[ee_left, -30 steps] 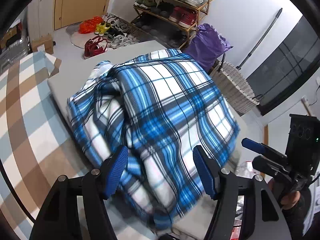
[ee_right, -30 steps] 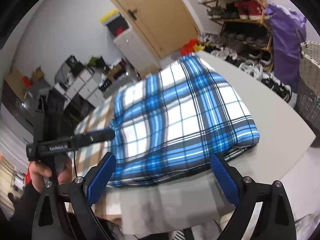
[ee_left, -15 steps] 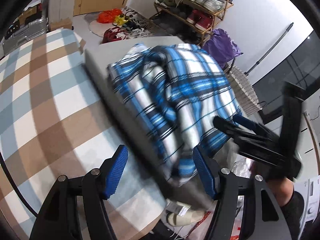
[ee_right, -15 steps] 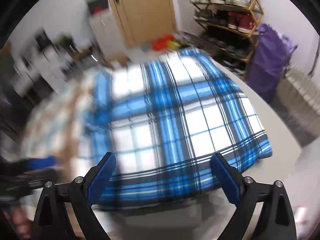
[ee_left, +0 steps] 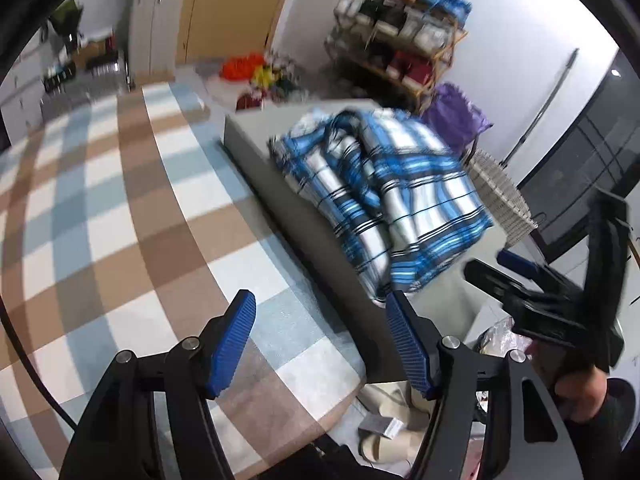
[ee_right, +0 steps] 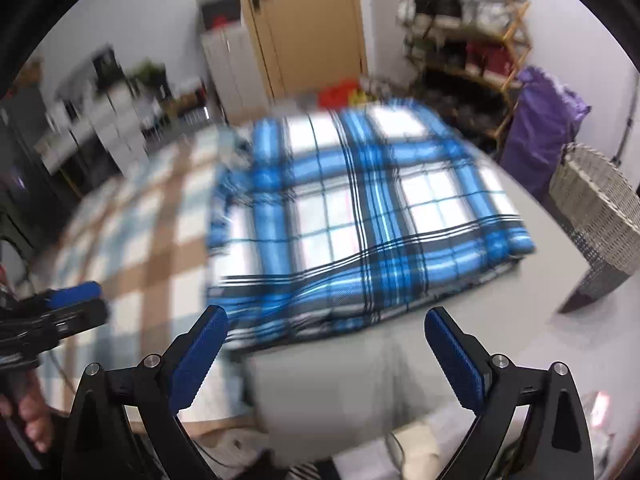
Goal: Fold large clothes
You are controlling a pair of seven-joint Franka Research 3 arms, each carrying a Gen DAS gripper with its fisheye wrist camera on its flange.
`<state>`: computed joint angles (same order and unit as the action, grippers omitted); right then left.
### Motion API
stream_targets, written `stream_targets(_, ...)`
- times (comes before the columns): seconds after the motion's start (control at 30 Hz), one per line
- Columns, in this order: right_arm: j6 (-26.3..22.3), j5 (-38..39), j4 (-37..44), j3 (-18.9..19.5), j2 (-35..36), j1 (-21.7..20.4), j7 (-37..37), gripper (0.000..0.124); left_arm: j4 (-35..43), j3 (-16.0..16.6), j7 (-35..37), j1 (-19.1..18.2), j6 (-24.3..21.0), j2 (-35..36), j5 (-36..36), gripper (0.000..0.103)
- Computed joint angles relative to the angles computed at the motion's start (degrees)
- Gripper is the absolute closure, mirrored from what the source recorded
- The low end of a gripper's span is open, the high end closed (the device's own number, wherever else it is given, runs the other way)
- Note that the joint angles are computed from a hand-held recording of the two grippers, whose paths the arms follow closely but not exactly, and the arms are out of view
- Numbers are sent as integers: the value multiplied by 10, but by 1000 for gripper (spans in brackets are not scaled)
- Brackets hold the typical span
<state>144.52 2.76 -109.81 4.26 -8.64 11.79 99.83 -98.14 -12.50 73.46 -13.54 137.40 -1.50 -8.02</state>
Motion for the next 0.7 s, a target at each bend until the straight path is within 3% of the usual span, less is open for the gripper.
stream_targets(0.1, 77, -26, -89, 22, -85, -11, 60, 24, -49, -5, -26, -4, 55, -47, 31, 40)
stream_targets(0.17, 100, -34, -120, 36, -120, -22, 92, 23, -83, -12, -60, -5, 100, -78, 74, 40)
stream_targets(0.23, 132, -48, -168, 59, -172, -44, 132, 21, -117, -20, -100, -3, 140, -111, 120, 28)
stream_targets(0.27, 134, -61, -175, 75, -183, -58, 147, 21, -134, -29, -128, 2, 157, -128, 156, 17)
stream_targets(0.33, 139, -93, -190, 103, -213, -81, 166, 21, -156, -45, -172, 13, 172, -157, 219, 16)
stream_targets(0.4, 142, -144, -205, 153, -253, -133, 210, 21, -169, -63, -213, 25, 174, -179, 275, 16)
stream_targets(0.5, 106, -222, -195, 216, -280, -202, 248, 21, -197, -65, -245, 20, 186, -211, 308, 14)
stream_targets(0.57, 108, -244, -207, 222, -298, -206, 263, 21, -221, -72, -268, 25, 199, -235, 329, 3)
stream_targets(0.7, 135, -220, -232, 194, -317, -167, 267, 21, -246, -97, -311, 53, 205, -265, 392, 1)
